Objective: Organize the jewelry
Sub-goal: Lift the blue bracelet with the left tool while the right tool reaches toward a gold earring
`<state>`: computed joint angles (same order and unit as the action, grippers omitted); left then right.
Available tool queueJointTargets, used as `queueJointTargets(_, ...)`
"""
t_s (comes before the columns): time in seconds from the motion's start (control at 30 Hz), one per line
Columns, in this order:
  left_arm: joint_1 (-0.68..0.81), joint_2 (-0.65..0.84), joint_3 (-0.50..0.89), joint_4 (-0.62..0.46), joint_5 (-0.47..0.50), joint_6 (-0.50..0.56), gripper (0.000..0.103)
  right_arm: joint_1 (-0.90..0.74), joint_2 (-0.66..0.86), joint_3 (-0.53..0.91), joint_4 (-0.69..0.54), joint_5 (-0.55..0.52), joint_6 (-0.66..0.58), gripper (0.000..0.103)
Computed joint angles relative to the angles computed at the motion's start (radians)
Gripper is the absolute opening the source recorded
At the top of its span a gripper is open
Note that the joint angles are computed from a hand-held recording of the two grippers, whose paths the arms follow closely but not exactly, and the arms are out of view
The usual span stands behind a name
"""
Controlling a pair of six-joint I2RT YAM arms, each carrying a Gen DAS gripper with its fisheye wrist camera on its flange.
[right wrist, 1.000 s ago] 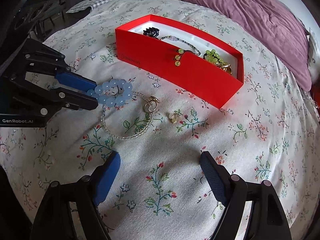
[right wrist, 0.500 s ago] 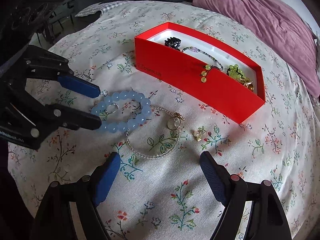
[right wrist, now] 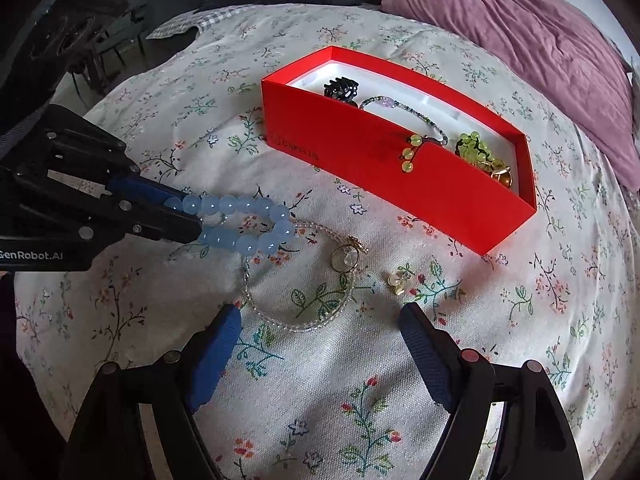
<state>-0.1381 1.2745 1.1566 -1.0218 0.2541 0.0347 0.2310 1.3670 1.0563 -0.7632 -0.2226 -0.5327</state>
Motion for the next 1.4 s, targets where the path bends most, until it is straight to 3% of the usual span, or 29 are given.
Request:
queueJointTargets(0.6,0.086,-0.072,0.133,0.022,0.111,-0.111,0.013,0.01,0.023,0.058,-0.036,-0.142,0.067,0.083)
queueJointTargets(0.77,0.097,-0.065,0.133,0.01,0.104,-0.107,0.013,0.068,0.077,0.063,-0.036,-0.078,0.072,0.084)
queueJointTargets(1.0,0.125,-0.068,0.126,0.003,0.121,-0.097,0.013,0.129,0.089,0.045,0.053,-0.028,0.097,0.088)
queueJointTargets(1.07,0.127,-0.069,0.126,0.0,0.12,-0.095,0.013,0.146,0.096,0.044,0.078,-0.01,0.099,0.081)
queueJointTargets(1.13,0.129,-0.067,0.126,-0.002,0.118,-0.093,0.013,0.155,0.109,0.059,0.086,-0.012,0.099,0.063)
queueJointTargets(1.17,0.132,-0.066,0.127,-0.004,0.118,-0.092,0.013,0.155,0.113,0.069,0.08,-0.016,0.102,0.06)
queueJointTargets(1.23,0.142,-0.063,0.128,-0.007,0.119,-0.091,0.013,0.144,0.129,0.096,0.059,-0.035,0.107,0.055)
queueJointTargets(1.4,0.164,-0.065,0.128,-0.014,0.129,-0.088,0.013,0.122,0.108,0.087,0.045,-0.054,0.094,0.053)
